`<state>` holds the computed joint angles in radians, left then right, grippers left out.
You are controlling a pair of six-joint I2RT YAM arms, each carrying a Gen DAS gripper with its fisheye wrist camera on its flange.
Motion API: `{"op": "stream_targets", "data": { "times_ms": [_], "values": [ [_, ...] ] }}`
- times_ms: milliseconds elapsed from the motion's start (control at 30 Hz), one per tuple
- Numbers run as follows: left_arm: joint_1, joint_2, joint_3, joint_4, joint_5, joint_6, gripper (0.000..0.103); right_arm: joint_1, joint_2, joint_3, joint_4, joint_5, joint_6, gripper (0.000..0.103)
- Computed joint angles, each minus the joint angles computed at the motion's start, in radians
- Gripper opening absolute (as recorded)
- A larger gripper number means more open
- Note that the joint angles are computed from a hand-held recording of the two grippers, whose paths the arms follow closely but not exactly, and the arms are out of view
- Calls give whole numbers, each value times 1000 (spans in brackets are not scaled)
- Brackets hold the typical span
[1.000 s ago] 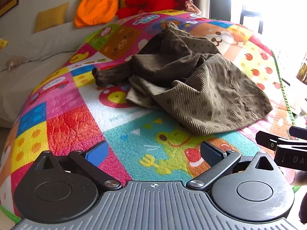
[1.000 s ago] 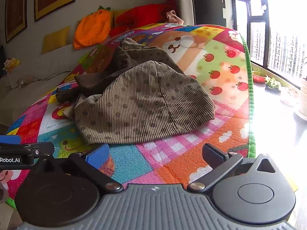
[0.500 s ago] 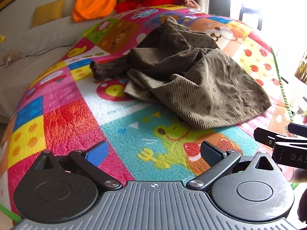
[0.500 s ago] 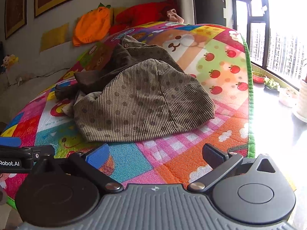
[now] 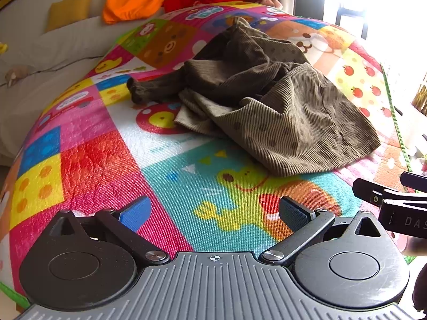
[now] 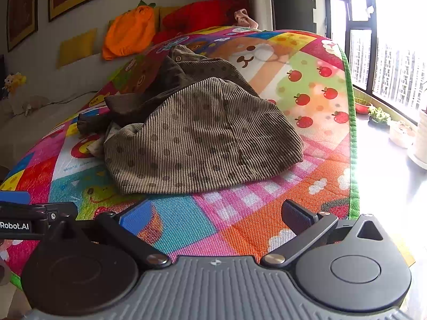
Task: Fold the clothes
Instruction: 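Move both grippers toward the crumpled brown corduroy dress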
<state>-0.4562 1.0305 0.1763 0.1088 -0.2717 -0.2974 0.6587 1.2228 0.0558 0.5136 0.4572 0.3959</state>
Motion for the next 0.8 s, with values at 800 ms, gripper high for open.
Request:
{"op": "stream_targets", "data": {
  "times_ms": [800],
  "values": [
    [35, 30, 7, -1, 34, -2, 103, -37, 37, 3, 14, -44, 6, 103]
  ]
}}
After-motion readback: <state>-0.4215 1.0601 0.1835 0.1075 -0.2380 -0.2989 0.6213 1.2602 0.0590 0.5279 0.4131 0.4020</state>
